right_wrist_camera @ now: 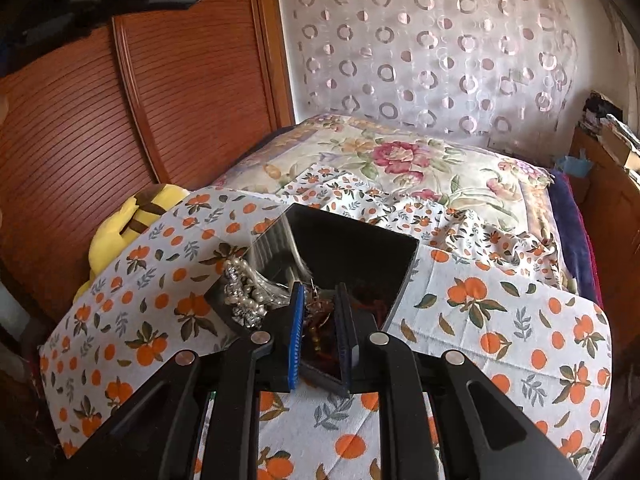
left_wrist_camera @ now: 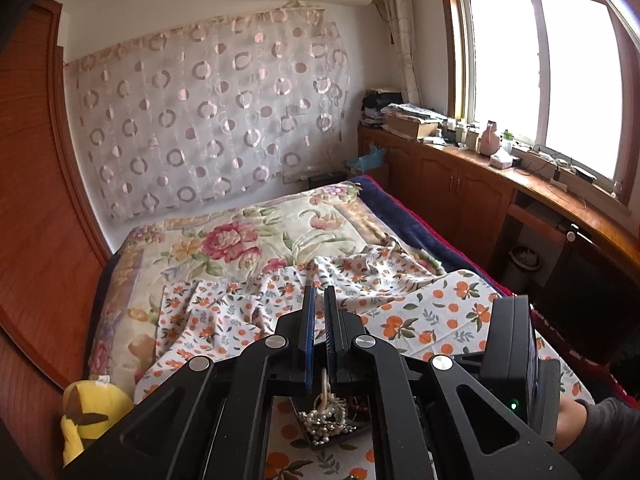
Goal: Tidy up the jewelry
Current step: 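Open the left tool to drop the pearl necklace into the box, then grasp the silver chain with green bead using the left tool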
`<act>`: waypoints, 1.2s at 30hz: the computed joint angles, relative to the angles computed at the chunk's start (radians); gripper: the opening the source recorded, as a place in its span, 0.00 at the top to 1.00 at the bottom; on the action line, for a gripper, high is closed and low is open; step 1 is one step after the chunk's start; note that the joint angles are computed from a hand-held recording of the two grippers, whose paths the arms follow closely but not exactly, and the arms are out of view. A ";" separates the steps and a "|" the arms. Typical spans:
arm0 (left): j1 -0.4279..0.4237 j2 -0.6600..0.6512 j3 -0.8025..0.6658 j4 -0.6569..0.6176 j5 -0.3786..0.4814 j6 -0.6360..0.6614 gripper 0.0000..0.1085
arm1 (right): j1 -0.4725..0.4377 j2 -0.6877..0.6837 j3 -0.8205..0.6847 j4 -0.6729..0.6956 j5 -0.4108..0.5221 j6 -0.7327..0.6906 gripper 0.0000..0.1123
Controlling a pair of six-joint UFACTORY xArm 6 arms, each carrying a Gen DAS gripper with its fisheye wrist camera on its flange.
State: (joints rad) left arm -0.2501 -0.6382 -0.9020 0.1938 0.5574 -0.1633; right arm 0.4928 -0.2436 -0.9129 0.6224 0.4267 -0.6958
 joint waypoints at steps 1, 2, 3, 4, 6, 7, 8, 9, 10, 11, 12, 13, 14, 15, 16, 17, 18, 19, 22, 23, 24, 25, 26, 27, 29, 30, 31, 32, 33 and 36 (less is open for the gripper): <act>-0.001 -0.001 0.001 -0.001 0.002 0.000 0.96 | 0.001 0.003 0.000 -0.015 -0.005 0.013 0.81; 0.000 -0.004 0.005 -0.004 0.003 0.002 0.96 | 0.002 0.003 0.004 -0.032 -0.017 0.036 0.78; 0.000 -0.015 0.019 -0.010 0.001 0.005 0.95 | 0.002 0.000 0.008 -0.037 -0.021 0.038 0.78; 0.001 -0.024 0.029 -0.014 0.001 0.008 0.94 | 0.002 -0.002 0.013 -0.044 -0.024 0.044 0.78; 0.002 -0.055 0.068 -0.028 -0.006 0.013 0.86 | 0.003 -0.013 0.027 -0.052 -0.032 0.045 0.78; 0.002 -0.068 0.086 -0.032 -0.009 0.015 0.85 | 0.005 -0.019 0.036 -0.059 -0.039 0.048 0.78; 0.001 -0.078 0.097 -0.032 -0.009 0.013 0.85 | 0.006 -0.026 0.046 -0.071 -0.048 0.053 0.78; 0.000 -0.100 0.125 -0.034 -0.009 0.013 0.85 | 0.008 -0.040 0.063 -0.082 -0.060 0.057 0.78; -0.001 -0.123 0.152 -0.039 -0.008 0.014 0.84 | 0.008 -0.054 0.077 -0.086 -0.067 0.058 0.78; -0.001 -0.150 0.182 -0.045 -0.009 0.016 0.84 | 0.008 -0.068 0.092 -0.079 -0.069 0.051 0.78; -0.001 -0.166 0.199 -0.050 -0.009 0.019 0.83 | 0.006 -0.090 0.112 -0.071 -0.066 0.046 0.78; -0.001 -0.190 0.224 -0.060 -0.007 0.023 0.82 | 0.006 -0.114 0.135 -0.064 -0.064 0.042 0.78; -0.001 -0.214 0.248 -0.069 -0.004 0.027 0.80 | 0.010 -0.133 0.154 -0.061 -0.068 0.038 0.78; -0.001 -0.245 0.279 -0.080 -0.002 0.034 0.78 | 0.015 -0.164 0.185 -0.064 -0.076 0.035 0.78; -0.001 -0.275 0.308 -0.080 0.002 0.034 0.77 | 0.021 -0.190 0.210 -0.068 -0.077 0.036 0.78; -0.004 -0.303 0.335 -0.069 0.009 0.025 0.77 | 0.027 -0.224 0.242 -0.072 -0.074 0.034 0.78; -0.007 -0.322 0.354 -0.064 0.014 0.021 0.76 | 0.033 -0.244 0.259 -0.074 -0.069 0.037 0.78; -0.009 -0.348 0.379 -0.070 0.022 0.023 0.76 | 0.038 -0.266 0.277 -0.074 -0.057 0.037 0.78; -0.012 -0.411 0.444 -0.080 0.043 0.018 0.73 | 0.056 -0.343 0.343 -0.063 -0.023 0.034 0.78; -0.013 -0.430 0.466 -0.076 0.049 0.009 0.72 | 0.066 -0.370 0.367 -0.066 -0.014 0.037 0.78; -0.012 -0.448 0.485 -0.080 0.054 0.009 0.72 | 0.075 -0.386 0.384 -0.076 -0.010 0.046 0.78; -0.011 -0.473 0.510 -0.088 0.064 0.012 0.71 | 0.084 -0.405 0.403 -0.086 -0.004 0.055 0.78; -0.009 -0.480 0.520 -0.091 0.069 0.012 0.68 | 0.096 -0.424 0.423 -0.092 0.002 0.061 0.78; -0.006 -0.502 0.544 -0.092 0.078 0.008 0.64 | 0.107 -0.435 0.435 -0.095 0.004 0.067 0.78; -0.007 -0.529 0.577 -0.077 0.091 -0.011 0.61 | 0.129 -0.458 0.461 -0.103 0.026 0.079 0.78; -0.004 -0.537 0.588 -0.077 0.097 -0.013 0.60 | 0.137 -0.468 0.471 -0.112 0.032 0.088 0.78; -0.001 -0.547 0.600 -0.081 0.102 -0.014 0.58 | 0.148 -0.476 0.480 -0.123 0.034 0.099 0.78; 0.007 -0.558 0.612 -0.094 0.107 -0.009 0.55 | 0.163 -0.484 0.492 -0.136 0.039 0.111 0.78; 0.012 -0.574 0.629 -0.100 0.113 -0.010 0.53 | 0.175 -0.489 0.500 -0.145 0.041 0.118 0.78; 0.025 -0.601 0.656 -0.097 0.130 -0.015 0.51 | 0.201 -0.503 0.516 -0.163 0.054 0.136 0.78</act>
State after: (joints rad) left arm -0.2249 -1.2395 -0.2461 0.0967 0.6873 -0.1785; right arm 0.6934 -0.7464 -0.3970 0.4595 0.4808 -0.5593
